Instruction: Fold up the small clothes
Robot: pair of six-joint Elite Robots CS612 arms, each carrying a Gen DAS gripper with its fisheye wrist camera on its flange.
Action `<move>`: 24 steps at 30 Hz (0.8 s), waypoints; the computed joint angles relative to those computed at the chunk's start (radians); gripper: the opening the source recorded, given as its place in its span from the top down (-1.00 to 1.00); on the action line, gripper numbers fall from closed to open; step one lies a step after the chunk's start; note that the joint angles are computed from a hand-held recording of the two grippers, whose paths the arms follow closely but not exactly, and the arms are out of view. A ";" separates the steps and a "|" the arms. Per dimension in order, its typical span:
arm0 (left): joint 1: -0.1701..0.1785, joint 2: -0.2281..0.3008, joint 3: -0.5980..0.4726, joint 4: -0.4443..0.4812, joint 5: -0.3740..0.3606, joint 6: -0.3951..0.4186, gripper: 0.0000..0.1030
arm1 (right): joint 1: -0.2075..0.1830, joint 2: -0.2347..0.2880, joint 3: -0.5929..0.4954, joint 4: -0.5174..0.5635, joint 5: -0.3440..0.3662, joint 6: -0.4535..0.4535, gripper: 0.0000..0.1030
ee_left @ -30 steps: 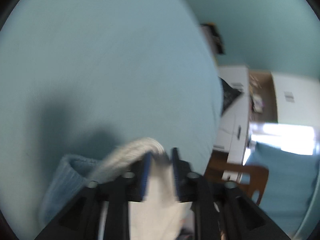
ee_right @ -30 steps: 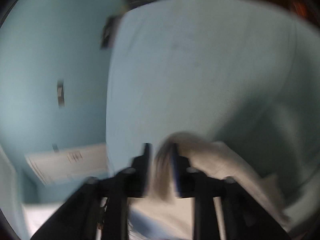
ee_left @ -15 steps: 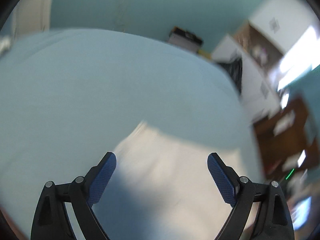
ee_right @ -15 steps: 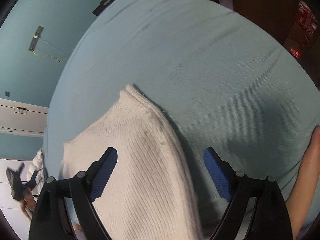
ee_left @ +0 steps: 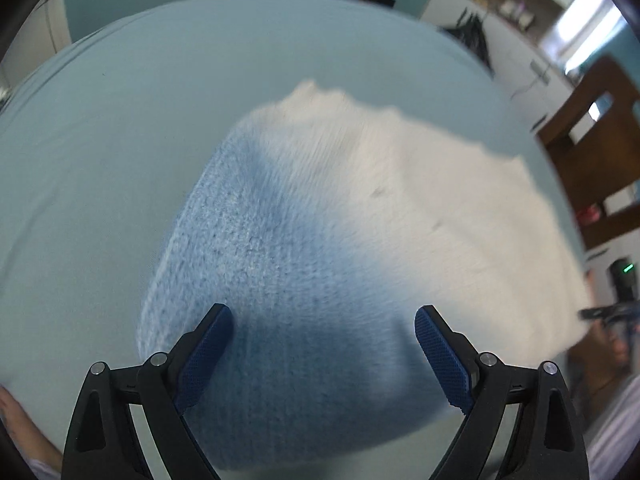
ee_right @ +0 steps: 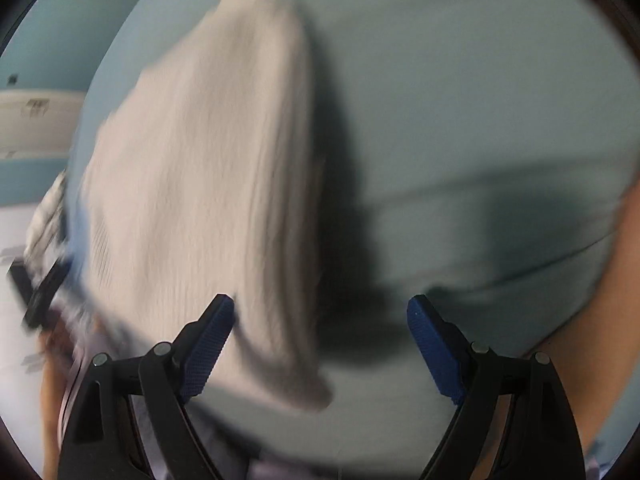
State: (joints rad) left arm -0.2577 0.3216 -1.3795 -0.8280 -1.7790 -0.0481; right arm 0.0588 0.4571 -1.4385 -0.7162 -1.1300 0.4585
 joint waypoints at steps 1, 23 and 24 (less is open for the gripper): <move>-0.001 0.001 0.005 0.024 0.027 0.018 -0.81 | -0.001 0.000 -0.001 0.003 0.021 -0.014 -0.67; 0.006 0.041 -0.031 0.102 0.065 0.047 -0.97 | -0.002 -0.182 0.339 -0.412 -0.225 0.226 -0.87; 0.004 0.043 -0.033 0.102 0.062 0.044 -0.99 | -0.003 -0.201 0.394 -0.423 -0.222 0.229 -0.87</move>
